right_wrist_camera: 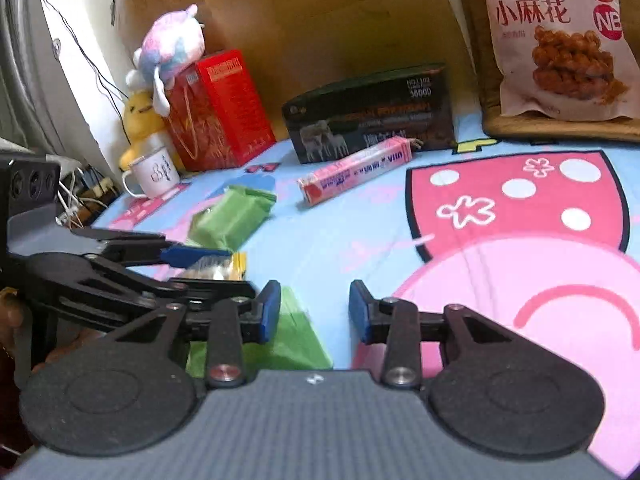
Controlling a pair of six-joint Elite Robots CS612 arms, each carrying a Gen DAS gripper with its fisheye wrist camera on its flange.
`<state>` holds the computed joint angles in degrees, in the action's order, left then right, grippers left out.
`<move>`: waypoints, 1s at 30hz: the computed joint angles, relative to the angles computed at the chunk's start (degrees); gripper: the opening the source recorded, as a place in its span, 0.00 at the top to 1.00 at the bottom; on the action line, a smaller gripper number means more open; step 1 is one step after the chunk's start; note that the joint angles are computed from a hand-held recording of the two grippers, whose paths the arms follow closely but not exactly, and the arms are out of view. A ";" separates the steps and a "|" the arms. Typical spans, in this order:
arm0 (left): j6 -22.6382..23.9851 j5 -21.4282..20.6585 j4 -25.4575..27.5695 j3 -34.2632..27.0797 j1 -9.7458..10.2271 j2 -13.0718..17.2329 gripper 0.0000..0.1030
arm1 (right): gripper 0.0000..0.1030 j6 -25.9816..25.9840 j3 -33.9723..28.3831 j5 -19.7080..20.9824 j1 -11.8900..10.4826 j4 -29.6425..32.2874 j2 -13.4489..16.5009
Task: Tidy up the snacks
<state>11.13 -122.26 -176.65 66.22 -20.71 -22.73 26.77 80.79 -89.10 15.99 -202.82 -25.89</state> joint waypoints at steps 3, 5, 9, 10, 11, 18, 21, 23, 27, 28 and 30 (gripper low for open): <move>-6.10 -3.84 2.19 -5.00 0.26 1.93 0.32 | 0.59 0.74 -3.04 -2.10 -1.05 0.40 0.85; -8.54 -1.40 3.45 -7.64 -0.48 2.98 0.32 | 0.59 1.44 -6.44 -1.91 -2.19 0.65 2.24; -13.67 3.77 6.21 -12.16 -1.56 5.19 0.33 | 0.59 5.83 -14.48 0.63 -4.65 5.11 5.83; -15.39 3.74 6.73 -13.21 -1.57 5.78 0.33 | 0.59 6.46 -16.41 1.51 -5.13 6.66 6.76; -16.61 4.61 6.47 -14.08 -1.73 6.30 0.36 | 0.59 7.05 -18.41 1.91 -5.49 8.80 7.71; -16.04 8.06 5.18 -15.62 -2.29 7.44 0.52 | 0.74 6.85 -22.83 7.46 -6.43 13.86 10.22; -16.37 6.64 5.51 -15.84 -1.95 7.57 0.54 | 0.75 7.45 -18.48 6.32 -6.13 12.70 7.86; -16.08 5.20 6.12 -15.49 -1.80 7.32 0.54 | 0.75 8.62 -14.17 6.02 -5.92 10.23 5.97; -13.72 2.39 6.68 -13.14 -1.86 6.19 0.54 | 0.74 9.57 -6.06 4.17 -4.91 4.78 2.63; -13.03 1.83 6.41 -12.07 -1.95 5.70 0.54 | 0.74 9.84 -4.10 3.28 -4.51 3.26 1.89; -11.69 0.65 5.97 -9.92 -2.09 4.71 0.53 | 0.73 10.76 -0.88 1.79 -3.84 0.50 0.82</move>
<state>-0.57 -121.61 -170.68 56.30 -22.80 -18.02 37.54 79.91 -87.31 12.15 -202.32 -25.07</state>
